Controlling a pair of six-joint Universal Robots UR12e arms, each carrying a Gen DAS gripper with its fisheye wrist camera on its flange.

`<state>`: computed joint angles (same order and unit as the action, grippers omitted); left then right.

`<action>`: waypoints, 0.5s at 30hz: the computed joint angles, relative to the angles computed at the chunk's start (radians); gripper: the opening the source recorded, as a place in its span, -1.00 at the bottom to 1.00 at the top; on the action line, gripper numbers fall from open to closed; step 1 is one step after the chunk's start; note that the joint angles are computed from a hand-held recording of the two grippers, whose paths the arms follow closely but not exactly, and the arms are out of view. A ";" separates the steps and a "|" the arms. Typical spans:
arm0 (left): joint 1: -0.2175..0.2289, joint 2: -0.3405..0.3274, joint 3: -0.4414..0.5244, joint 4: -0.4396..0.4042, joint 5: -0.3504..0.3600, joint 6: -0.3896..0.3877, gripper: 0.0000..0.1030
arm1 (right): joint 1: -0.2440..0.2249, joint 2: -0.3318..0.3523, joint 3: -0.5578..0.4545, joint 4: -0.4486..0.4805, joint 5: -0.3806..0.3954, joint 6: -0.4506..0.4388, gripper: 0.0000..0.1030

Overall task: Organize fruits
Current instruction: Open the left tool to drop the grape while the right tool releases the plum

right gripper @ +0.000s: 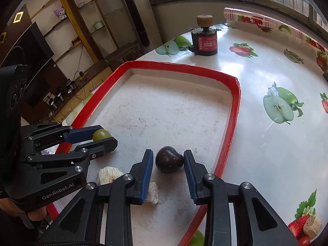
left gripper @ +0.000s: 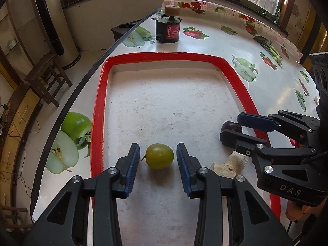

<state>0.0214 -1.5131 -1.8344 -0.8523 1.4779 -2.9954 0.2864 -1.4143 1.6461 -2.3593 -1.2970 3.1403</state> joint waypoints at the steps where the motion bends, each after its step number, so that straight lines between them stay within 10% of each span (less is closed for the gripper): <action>1: 0.000 0.004 -0.002 0.003 0.003 -0.001 0.02 | -0.001 -0.004 0.003 -0.007 0.000 0.004 0.00; 15: 0.002 0.068 -0.050 0.062 0.001 -0.034 0.05 | -0.032 -0.106 0.080 -0.064 0.025 0.020 0.08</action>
